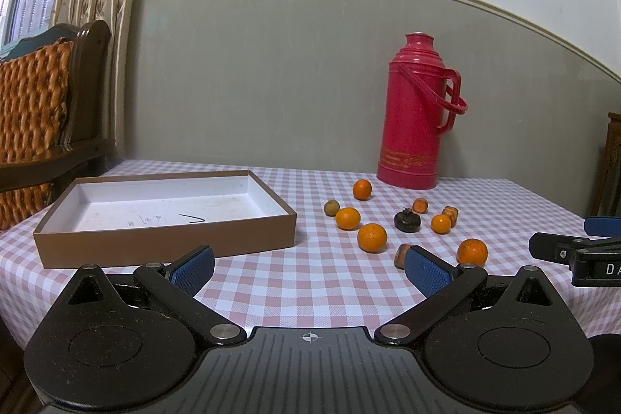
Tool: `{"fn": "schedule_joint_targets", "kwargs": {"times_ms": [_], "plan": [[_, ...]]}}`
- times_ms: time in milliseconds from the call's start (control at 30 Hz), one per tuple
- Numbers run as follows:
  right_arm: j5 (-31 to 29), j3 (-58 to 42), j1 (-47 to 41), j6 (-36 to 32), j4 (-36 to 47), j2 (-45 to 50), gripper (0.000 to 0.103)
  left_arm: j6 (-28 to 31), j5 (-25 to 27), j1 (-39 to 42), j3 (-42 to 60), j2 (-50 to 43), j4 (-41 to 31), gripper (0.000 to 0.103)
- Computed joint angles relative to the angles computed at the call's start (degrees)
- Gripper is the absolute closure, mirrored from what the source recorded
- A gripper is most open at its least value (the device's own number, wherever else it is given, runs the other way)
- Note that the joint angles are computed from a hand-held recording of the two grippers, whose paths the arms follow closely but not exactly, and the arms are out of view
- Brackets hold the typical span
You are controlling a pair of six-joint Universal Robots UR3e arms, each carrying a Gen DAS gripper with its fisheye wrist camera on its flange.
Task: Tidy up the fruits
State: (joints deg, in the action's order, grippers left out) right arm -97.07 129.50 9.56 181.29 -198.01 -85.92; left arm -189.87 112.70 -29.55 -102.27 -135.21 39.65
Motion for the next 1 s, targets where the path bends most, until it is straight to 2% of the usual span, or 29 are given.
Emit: {"fn": "schedule_joint_targets", "kwargs": {"times_ms": [500, 733, 833, 867, 900, 1000], "plan": [[-0.01, -0.02, 0.03, -0.01, 0.44, -0.37, 0.006, -0.04, 0.08, -0.05, -0.19, 0.05, 0.13, 0.0], [0.17, -0.35, -0.1, -0.9, 1.45, -0.22, 0.006, -1.96, 0.23, 0.46, -0.49, 0.63, -1.46, 0.0], [3.25, -1.8, -1.16, -2.19, 6.09, -1.04, 0.006, -1.62, -1.25, 0.83, -0.05, 0.96, -3.12, 0.0], [1.19, -2.83, -0.26, -2.02, 6.82, -0.37, 0.006, -1.24, -1.04, 0.65, 0.49, 0.83, -3.74, 0.0], [1.74, -3.24, -0.57, -2.36, 7.73, -0.44, 0.006, -1.08, -0.2, 0.29, 1.55, 0.38, -4.44, 0.0], [5.35, -3.55, -2.71, -3.21, 7.14, -0.08, 0.014, -1.07, -2.14, 0.79, 5.51, -1.47, -5.36, 0.0]]}}
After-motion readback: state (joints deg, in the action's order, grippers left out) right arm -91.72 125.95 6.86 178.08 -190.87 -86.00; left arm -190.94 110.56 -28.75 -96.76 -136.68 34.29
